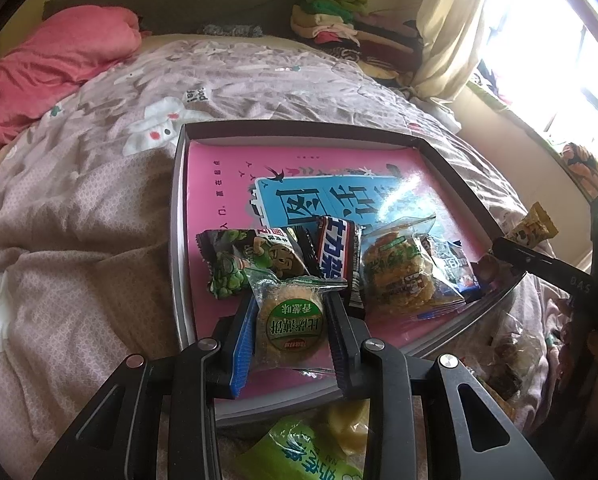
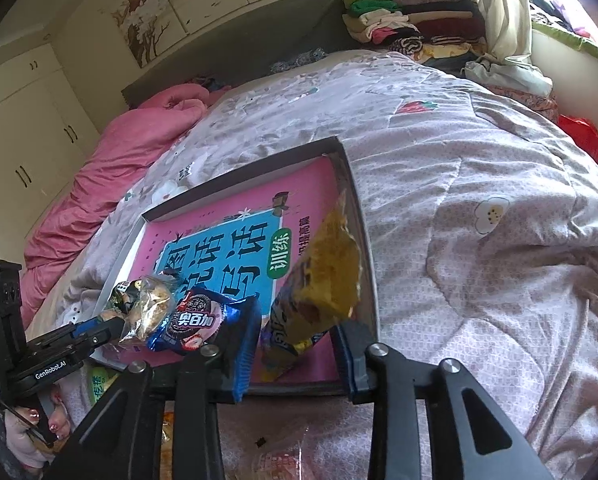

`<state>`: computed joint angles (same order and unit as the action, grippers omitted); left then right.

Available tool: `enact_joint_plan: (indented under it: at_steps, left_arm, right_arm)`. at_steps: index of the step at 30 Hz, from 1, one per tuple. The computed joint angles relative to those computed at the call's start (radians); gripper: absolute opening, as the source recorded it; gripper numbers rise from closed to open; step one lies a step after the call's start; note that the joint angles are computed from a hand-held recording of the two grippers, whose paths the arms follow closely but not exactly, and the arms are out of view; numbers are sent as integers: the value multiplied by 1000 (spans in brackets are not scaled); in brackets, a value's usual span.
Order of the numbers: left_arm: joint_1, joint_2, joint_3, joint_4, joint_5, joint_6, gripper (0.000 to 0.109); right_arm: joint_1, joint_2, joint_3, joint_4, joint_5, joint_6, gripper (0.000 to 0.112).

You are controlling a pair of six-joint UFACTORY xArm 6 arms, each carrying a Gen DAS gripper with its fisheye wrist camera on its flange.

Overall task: Organize snacks
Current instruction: 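Lower the yellow packet into the tray with the right tool while the left holds the cake packet there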

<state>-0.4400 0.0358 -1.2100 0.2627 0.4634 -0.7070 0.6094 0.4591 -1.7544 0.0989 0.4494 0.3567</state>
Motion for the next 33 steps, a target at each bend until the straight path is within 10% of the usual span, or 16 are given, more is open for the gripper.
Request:
enact_joint_plan:
  at_steps: [33]
  left_arm:
    - [1,-17,11,-1,-8,-4,34]
  right_arm:
    - [-10,-55,82,1,-80,15,27]
